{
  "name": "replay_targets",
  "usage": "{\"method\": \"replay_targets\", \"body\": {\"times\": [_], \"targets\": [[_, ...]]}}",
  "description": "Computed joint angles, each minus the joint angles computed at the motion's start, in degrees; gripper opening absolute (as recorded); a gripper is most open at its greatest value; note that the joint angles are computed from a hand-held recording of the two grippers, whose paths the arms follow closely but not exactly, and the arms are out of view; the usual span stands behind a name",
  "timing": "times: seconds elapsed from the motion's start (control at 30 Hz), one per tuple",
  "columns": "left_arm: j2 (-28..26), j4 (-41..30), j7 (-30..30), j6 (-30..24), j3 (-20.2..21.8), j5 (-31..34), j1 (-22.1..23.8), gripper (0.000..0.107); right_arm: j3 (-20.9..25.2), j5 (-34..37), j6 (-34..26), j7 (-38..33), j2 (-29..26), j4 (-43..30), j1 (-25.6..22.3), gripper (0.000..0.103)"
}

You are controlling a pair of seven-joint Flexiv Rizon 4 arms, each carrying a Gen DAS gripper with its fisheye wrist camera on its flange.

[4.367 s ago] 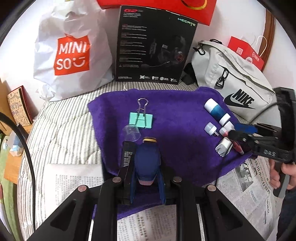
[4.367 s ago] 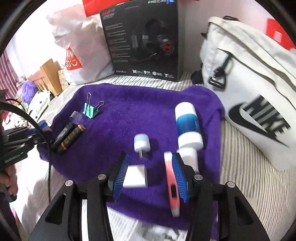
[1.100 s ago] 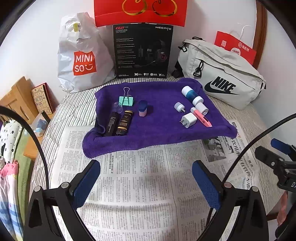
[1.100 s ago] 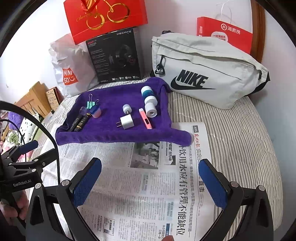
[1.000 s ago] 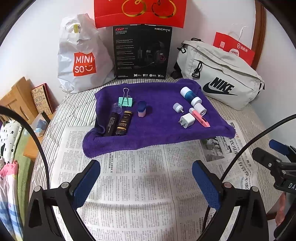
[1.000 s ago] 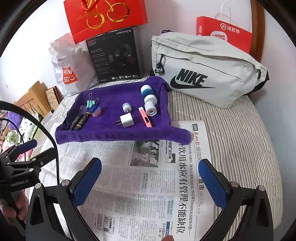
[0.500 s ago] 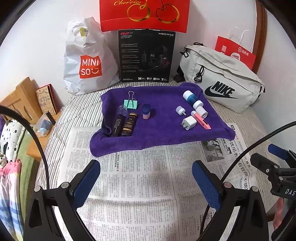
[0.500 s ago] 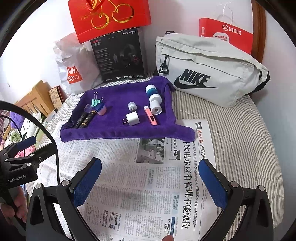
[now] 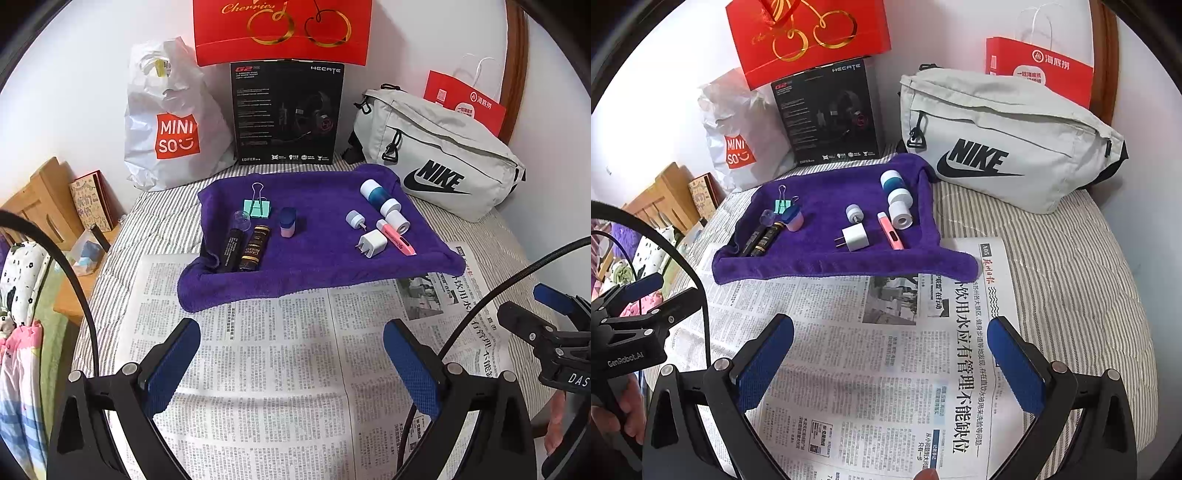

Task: Organize rigid objects

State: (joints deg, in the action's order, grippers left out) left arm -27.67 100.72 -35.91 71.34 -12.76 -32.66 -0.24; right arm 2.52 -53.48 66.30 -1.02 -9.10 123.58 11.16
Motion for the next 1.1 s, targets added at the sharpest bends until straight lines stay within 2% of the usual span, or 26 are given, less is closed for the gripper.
{"method": "replay_targets", "body": {"times": [0.4,1.1], "targets": [[0.08,-0.16,-1.39,-0.34,0.94,1.38,-0.38,0.100,0.32,-0.09,-0.36,0.21,0.39,0.15,0.09,0.103],[0.30,0.05,-0.44,-0.41,0.47,0.66,-0.05,0.100,0.56,-0.36,-0.77,0.46,0.79,0.29,0.05,0.103]]}}
